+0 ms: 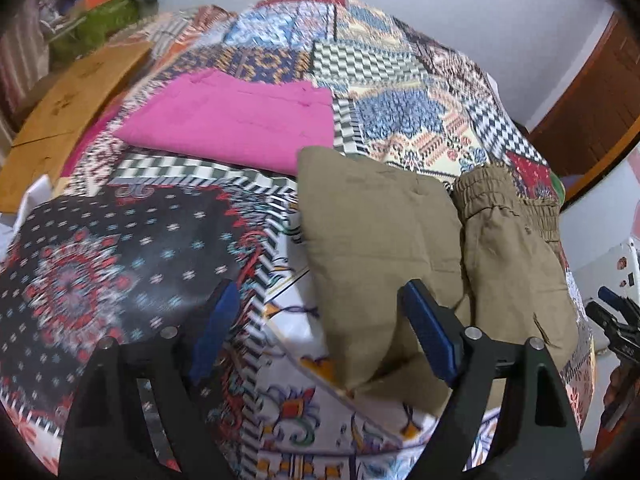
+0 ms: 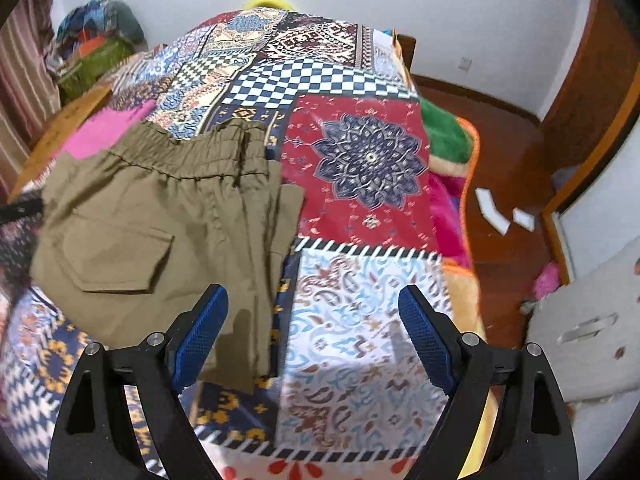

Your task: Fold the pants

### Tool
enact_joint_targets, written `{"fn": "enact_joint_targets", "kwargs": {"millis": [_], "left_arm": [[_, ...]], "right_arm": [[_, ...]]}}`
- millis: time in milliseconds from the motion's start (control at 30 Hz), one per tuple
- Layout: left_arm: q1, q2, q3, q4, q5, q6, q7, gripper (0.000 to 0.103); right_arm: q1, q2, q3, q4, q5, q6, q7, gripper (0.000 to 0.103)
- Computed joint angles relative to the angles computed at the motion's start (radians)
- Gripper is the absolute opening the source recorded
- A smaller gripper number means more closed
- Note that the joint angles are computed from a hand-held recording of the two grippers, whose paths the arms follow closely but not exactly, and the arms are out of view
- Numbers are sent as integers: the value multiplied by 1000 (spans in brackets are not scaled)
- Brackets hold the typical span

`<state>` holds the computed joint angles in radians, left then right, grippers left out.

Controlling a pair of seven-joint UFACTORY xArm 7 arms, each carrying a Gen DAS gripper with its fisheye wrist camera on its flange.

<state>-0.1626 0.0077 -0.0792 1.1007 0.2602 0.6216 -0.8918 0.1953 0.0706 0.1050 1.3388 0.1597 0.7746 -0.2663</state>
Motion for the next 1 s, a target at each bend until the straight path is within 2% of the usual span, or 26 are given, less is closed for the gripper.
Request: {"fn": "enact_joint_targets", "kwargs": {"millis": [100,267,467,600,633,767,933,1000], "left_arm": [[-3,58,4,39,13,-4,24,82],[0,134,19,68,-65,-43,80,78],[20,129,34,38,-156,-114,105,78],[18,109,32,36,-174,-91,124,78],[24,95,24,25,-212,-98,159,78],[29,40,0,-23,-378,-142,267,97],[-1,27,-7,2,-302,-118,232,98],[-11,40,-13,25,-300,-107,250,98]], "right_arm": [[0,-8,7,-24,78,21,-13,84],[35,-16,20,-87,-34,-34,26,84],[36,-3,16,-71,-27,-27,14,84],[31,-7,14,-66,-5,-17,7,84],[29,-11,12,-67,-1,-17,6,84],[24,-19,8,-67,-12,-25,14,84],[19,-7,4,-49,-24,-24,28,84],[16,-2,3,-42,-20,-21,31,85]]}}
